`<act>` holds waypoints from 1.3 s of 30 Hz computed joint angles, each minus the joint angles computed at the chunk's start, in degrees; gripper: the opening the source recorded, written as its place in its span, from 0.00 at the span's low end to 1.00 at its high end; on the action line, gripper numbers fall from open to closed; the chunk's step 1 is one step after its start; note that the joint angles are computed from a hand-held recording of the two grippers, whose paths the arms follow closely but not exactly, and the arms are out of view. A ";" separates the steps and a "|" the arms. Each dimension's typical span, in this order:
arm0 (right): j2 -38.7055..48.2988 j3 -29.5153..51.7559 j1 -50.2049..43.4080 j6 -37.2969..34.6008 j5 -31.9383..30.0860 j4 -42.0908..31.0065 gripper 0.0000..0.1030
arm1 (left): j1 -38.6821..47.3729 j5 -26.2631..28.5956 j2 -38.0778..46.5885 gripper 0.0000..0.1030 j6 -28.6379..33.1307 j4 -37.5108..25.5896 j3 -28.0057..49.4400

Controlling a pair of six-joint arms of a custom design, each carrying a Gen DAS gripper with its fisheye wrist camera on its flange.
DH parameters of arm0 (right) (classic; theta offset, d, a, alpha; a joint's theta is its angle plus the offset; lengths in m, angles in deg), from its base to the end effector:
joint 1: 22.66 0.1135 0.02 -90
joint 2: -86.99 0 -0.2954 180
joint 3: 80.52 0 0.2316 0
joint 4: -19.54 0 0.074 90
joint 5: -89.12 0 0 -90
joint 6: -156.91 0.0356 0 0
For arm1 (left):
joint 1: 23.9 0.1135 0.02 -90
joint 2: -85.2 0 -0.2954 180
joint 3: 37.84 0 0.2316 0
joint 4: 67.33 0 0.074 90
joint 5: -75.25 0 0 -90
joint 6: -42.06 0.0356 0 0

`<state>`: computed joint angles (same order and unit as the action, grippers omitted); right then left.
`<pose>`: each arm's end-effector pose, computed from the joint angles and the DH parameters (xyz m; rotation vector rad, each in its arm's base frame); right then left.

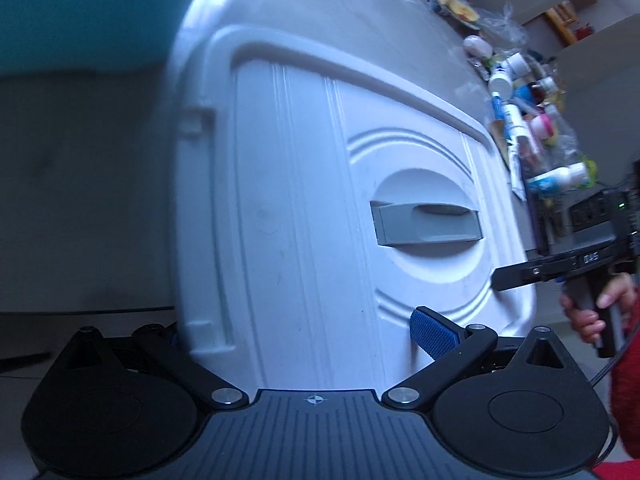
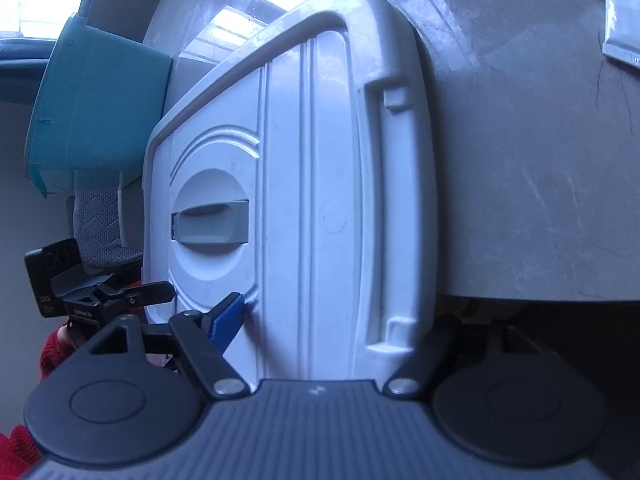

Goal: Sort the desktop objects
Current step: 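Lift the white lid on edge with the right gripper while the left gripper steadies it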

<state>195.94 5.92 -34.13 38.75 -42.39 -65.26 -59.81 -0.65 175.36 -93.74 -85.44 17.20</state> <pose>0.2986 -0.0365 0.2081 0.2536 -2.8730 -1.1751 0.2178 -0.1684 0.1887 -0.1217 2.6894 -0.8364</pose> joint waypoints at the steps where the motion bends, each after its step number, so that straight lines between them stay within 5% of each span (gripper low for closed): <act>1: -0.03 -0.03 0.00 0.07 0.26 0.07 0.75 | -0.97 0.25 0.74 1.00 -1.19 1.27 -0.15; 7: -0.51 -0.10 -0.48 -0.16 0.93 0.08 0.76 | -3.04 -0.69 5.95 1.00 -2.72 3.09 3.26; 25: -9.55 -7.26 -2.40 -4.90 1.59 0.36 0.82 | -12.70 -11.49 -5.23 1.00 -14.23 -4.89 0.70; 32: -16.80 -12.12 -3.88 -9.47 1.17 -3.78 0.83 | -23.86 -21.27 -15.50 1.00 -24.16 -14.11 -0.62; 39: -23.84 -15.41 -1.67 -10.68 -0.29 -7.68 0.83 | -40.69 -34.56 -26.64 1.00 -39.51 -31.16 0.58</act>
